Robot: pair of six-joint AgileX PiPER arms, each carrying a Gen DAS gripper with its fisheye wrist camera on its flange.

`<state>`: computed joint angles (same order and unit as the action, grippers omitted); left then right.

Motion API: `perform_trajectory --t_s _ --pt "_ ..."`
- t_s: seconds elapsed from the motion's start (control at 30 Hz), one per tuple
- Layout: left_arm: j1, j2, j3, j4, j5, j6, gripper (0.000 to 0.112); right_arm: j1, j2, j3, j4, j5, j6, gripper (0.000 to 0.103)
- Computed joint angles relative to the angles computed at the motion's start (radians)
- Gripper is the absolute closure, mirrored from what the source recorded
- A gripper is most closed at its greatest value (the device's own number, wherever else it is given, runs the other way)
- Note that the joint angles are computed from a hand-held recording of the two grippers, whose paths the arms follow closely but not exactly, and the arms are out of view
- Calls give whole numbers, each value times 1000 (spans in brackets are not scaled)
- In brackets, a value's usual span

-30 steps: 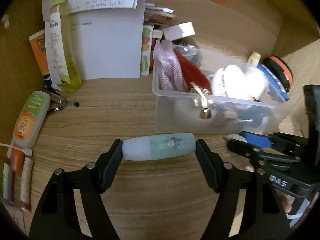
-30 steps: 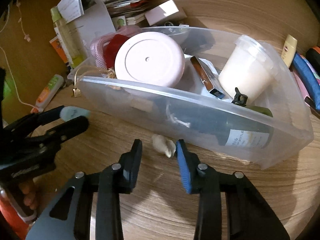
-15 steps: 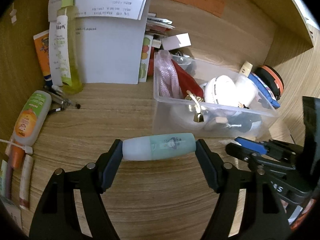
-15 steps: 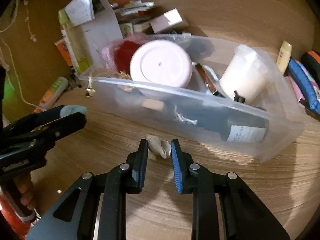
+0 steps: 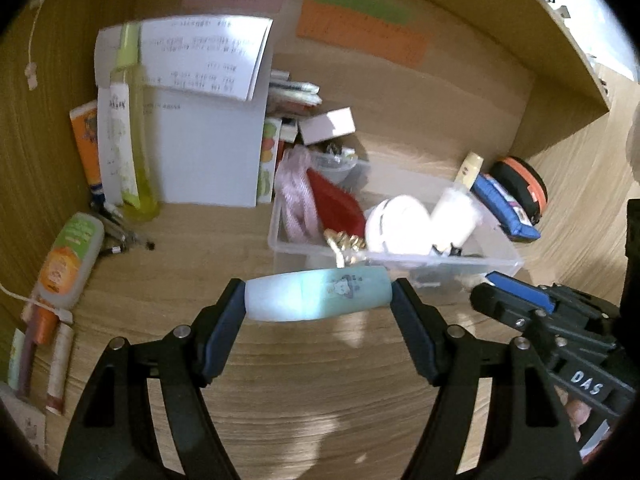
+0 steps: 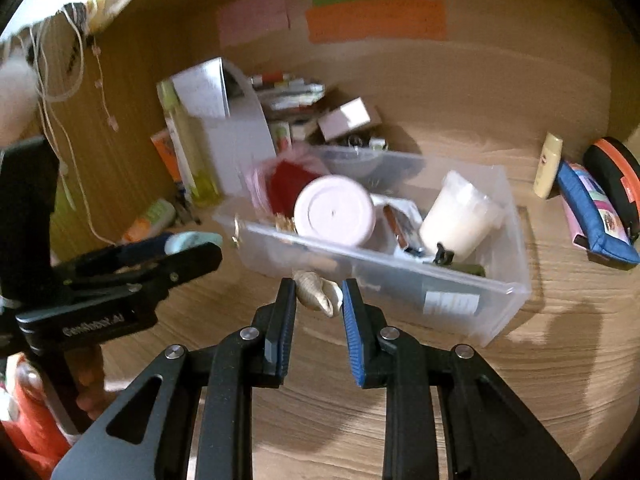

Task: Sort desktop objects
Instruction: 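Carry the mint-green tube and beige piece over the clear box with both grippers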

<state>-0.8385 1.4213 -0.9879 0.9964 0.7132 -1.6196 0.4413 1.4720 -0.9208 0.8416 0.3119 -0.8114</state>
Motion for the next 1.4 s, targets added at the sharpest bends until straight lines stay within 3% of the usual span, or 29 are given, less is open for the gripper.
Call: perform_trajectory --t_s 0.27,0.67,1.1,1.4 --pt "-104 -21 -47 95 127 -102 40 -110 -112 40 247 80 -251 82" --pt "-116 8 -137 156 152 -113 40 -264 -175 27 315 119 -331 82" --pt "131 80 -248 19 -30 51 40 -262 10 -145 314 128 -303 82" --pt "232 249 -406 -192 -122 295 40 -175 174 -339 56 87 -56 82"
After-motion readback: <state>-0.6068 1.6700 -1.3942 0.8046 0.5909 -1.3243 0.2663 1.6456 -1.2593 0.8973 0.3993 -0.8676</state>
